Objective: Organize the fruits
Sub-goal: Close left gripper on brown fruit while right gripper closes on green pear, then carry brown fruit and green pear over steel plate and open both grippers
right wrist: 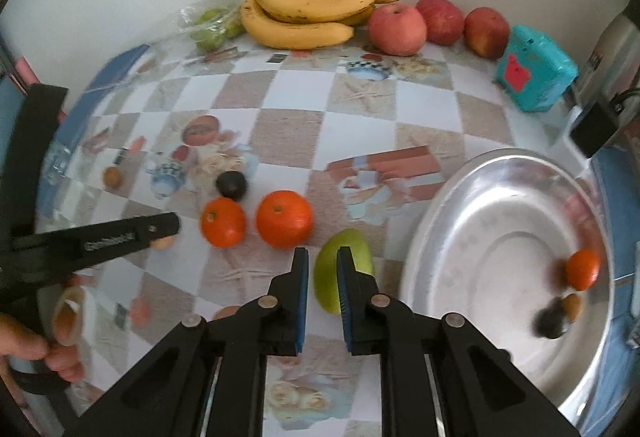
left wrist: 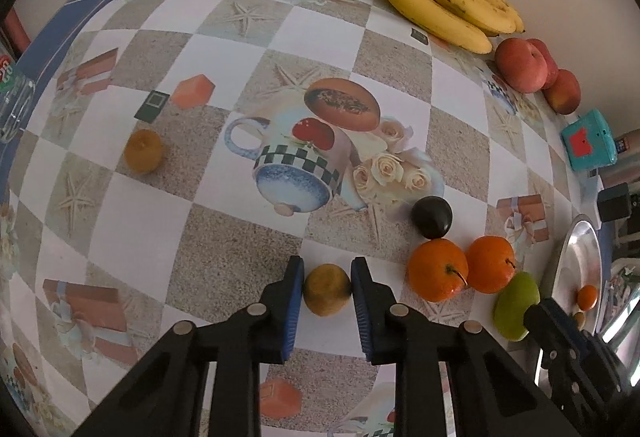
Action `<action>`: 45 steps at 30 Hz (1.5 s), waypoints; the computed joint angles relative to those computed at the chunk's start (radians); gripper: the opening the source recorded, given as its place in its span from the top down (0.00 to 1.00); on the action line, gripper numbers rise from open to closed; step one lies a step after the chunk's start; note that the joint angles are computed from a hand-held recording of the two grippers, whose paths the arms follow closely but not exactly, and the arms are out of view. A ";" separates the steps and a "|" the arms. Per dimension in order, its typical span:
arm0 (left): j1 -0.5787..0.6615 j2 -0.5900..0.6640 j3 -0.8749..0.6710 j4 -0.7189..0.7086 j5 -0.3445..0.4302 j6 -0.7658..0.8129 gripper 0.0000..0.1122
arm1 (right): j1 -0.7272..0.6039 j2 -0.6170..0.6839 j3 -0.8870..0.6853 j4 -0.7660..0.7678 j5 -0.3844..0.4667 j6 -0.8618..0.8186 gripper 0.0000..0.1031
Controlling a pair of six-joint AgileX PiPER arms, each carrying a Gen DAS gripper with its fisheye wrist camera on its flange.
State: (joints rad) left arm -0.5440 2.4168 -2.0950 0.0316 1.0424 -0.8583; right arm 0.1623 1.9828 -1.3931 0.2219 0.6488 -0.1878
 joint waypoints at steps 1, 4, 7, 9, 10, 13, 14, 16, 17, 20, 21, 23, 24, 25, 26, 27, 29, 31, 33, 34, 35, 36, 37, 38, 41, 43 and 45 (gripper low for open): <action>0.000 -0.008 0.015 0.003 -0.005 -0.005 0.77 | -0.008 0.002 -0.003 0.049 0.012 -0.039 0.86; 0.007 -0.023 0.042 0.000 -0.020 -0.015 0.77 | -0.027 0.001 -0.002 0.150 0.024 -0.108 0.86; 0.010 -0.047 0.080 0.001 -0.038 -0.018 0.77 | 0.000 -0.013 0.010 0.015 -0.035 0.011 0.74; 0.007 -0.042 0.070 0.003 -0.034 -0.022 0.77 | 0.004 -0.001 0.002 -0.040 -0.042 0.068 0.58; 0.006 -0.040 0.067 0.002 -0.033 -0.021 0.77 | 0.000 0.011 -0.006 -0.022 -0.036 0.053 0.57; 0.004 -0.032 0.053 -0.002 -0.025 -0.021 0.77 | 0.006 0.040 -0.021 -0.019 -0.019 0.041 0.57; 0.005 -0.031 0.053 -0.003 -0.025 -0.020 0.77 | 0.013 0.047 -0.023 -0.040 -0.017 0.052 0.57; 0.007 -0.031 0.056 -0.007 -0.026 -0.021 0.77 | 0.023 0.059 -0.024 -0.075 -0.014 0.074 0.57; 0.008 -0.031 0.056 -0.007 -0.025 -0.022 0.77 | 0.025 0.063 -0.024 -0.084 -0.013 0.082 0.57; 0.008 -0.029 0.054 -0.005 -0.025 -0.023 0.77 | 0.016 0.064 -0.021 -0.056 -0.012 0.061 0.58; 0.007 -0.030 0.053 -0.003 -0.024 -0.025 0.77 | 0.014 0.062 -0.018 -0.046 -0.013 0.052 0.60; 0.005 -0.033 0.052 0.003 -0.023 -0.030 0.77 | 0.013 0.057 -0.016 -0.039 -0.009 0.044 0.61; 0.004 -0.036 0.052 0.008 -0.024 -0.032 0.77 | 0.012 0.057 -0.017 -0.030 -0.006 0.037 0.61; 0.004 -0.040 0.055 0.012 -0.024 -0.035 0.77 | 0.010 0.055 -0.017 -0.018 -0.003 0.030 0.61; 0.003 -0.046 0.058 0.017 -0.026 -0.040 0.77 | 0.007 0.052 -0.017 -0.005 -0.002 0.023 0.61; 0.002 -0.050 0.058 0.023 -0.026 -0.044 0.77 | 0.006 0.050 -0.017 -0.001 -0.001 0.021 0.61; 0.000 -0.062 0.067 0.034 -0.031 -0.052 0.77 | 0.003 0.036 -0.012 0.008 -0.006 0.018 0.61; -0.002 -0.071 0.072 0.045 -0.036 -0.059 0.77 | -0.001 0.025 -0.008 0.016 -0.008 0.015 0.61; -0.006 -0.084 0.080 0.056 -0.042 -0.066 0.77 | -0.006 0.013 -0.005 0.031 -0.007 0.006 0.61; -0.007 -0.089 0.083 0.061 -0.044 -0.069 0.77 | -0.009 0.006 -0.002 0.039 -0.007 0.002 0.61; -0.008 -0.095 0.088 0.066 -0.048 -0.072 0.77 | -0.012 -0.002 0.002 0.046 -0.007 -0.001 0.61; -0.010 -0.103 0.094 0.073 -0.051 -0.076 0.77 | -0.015 -0.007 0.002 0.050 -0.007 -0.002 0.61; -0.011 -0.109 0.098 0.078 -0.054 -0.080 0.77 | -0.017 -0.016 0.007 0.055 -0.010 -0.004 0.61; -0.012 -0.115 0.102 0.083 -0.056 -0.082 0.77 | -0.020 -0.024 0.010 0.059 -0.013 -0.004 0.61; -0.018 -0.131 0.110 0.096 -0.063 -0.088 0.77 | -0.026 -0.048 0.021 0.063 -0.020 -0.003 0.61; -0.022 -0.135 0.105 0.101 -0.064 -0.088 0.77 | -0.029 -0.057 0.024 0.059 -0.021 0.005 0.61; -0.027 -0.143 0.109 0.105 -0.069 -0.088 0.77 | -0.037 -0.061 0.023 0.060 -0.016 0.009 0.62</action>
State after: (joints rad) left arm -0.5708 2.2741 -1.9864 0.1363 0.9734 -0.9462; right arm 0.1250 1.9213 -1.3696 0.2816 0.6325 -0.1787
